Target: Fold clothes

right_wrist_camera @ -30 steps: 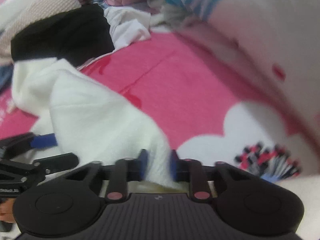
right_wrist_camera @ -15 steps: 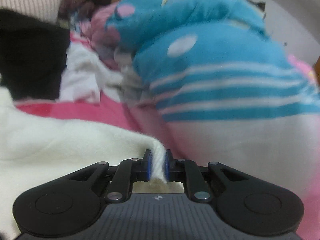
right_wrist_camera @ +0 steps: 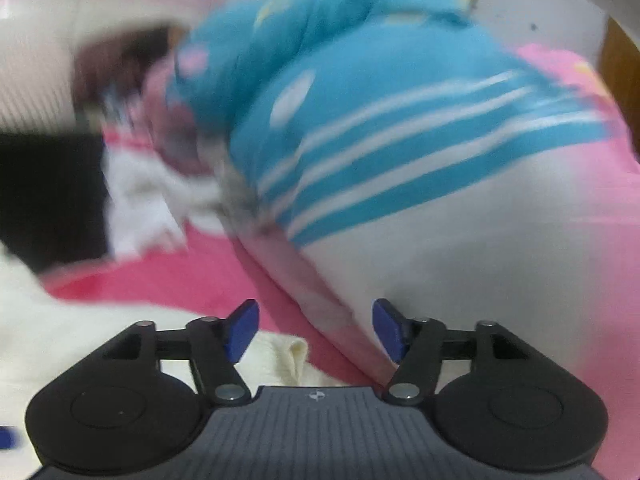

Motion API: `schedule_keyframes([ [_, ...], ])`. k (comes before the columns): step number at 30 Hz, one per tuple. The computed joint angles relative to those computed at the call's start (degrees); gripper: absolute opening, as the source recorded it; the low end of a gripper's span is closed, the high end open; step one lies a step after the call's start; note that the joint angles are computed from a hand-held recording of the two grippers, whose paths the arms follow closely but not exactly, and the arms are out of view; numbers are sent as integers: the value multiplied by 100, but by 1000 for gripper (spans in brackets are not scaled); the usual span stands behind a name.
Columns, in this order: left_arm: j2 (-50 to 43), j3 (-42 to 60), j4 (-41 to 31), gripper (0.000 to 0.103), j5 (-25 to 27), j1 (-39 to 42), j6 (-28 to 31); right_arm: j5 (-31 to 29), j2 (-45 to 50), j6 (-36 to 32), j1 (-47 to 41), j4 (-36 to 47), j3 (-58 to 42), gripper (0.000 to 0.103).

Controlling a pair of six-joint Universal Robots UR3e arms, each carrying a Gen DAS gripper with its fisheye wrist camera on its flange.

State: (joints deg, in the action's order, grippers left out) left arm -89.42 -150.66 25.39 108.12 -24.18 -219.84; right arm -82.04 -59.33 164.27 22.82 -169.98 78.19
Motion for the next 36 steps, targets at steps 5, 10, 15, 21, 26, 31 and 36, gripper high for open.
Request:
schedule_keyframes([
  [5, -21, 18, -15, 68, 32, -20, 2, 419, -1574, 497, -1028, 195, 1802, 76],
  [10, -17, 11, -12, 68, 32, -14, 16, 448, -1640, 439, -1205, -119, 2490, 56],
  [15, -29, 40, -54, 68, 89, -62, 23, -182, -513, 245, -596, -91, 1712, 27],
  [21, -69, 42, -19, 68, 117, -81, 51, -1285, 1433, 1694, -466, 773, -850, 17],
  [26, -75, 37, -3, 68, 101, -67, 48, -847, 1167, 2649, -730, 1093, -813, 19],
  [31, -62, 76, -68, 68, 119, -89, 22, -58, -825, 2659, -1316, 242, 1615, 22],
  [36, -34, 99, -129, 68, 121, -93, 12, 343, -2534, 1909, -1777, 893, 3077, 23],
])
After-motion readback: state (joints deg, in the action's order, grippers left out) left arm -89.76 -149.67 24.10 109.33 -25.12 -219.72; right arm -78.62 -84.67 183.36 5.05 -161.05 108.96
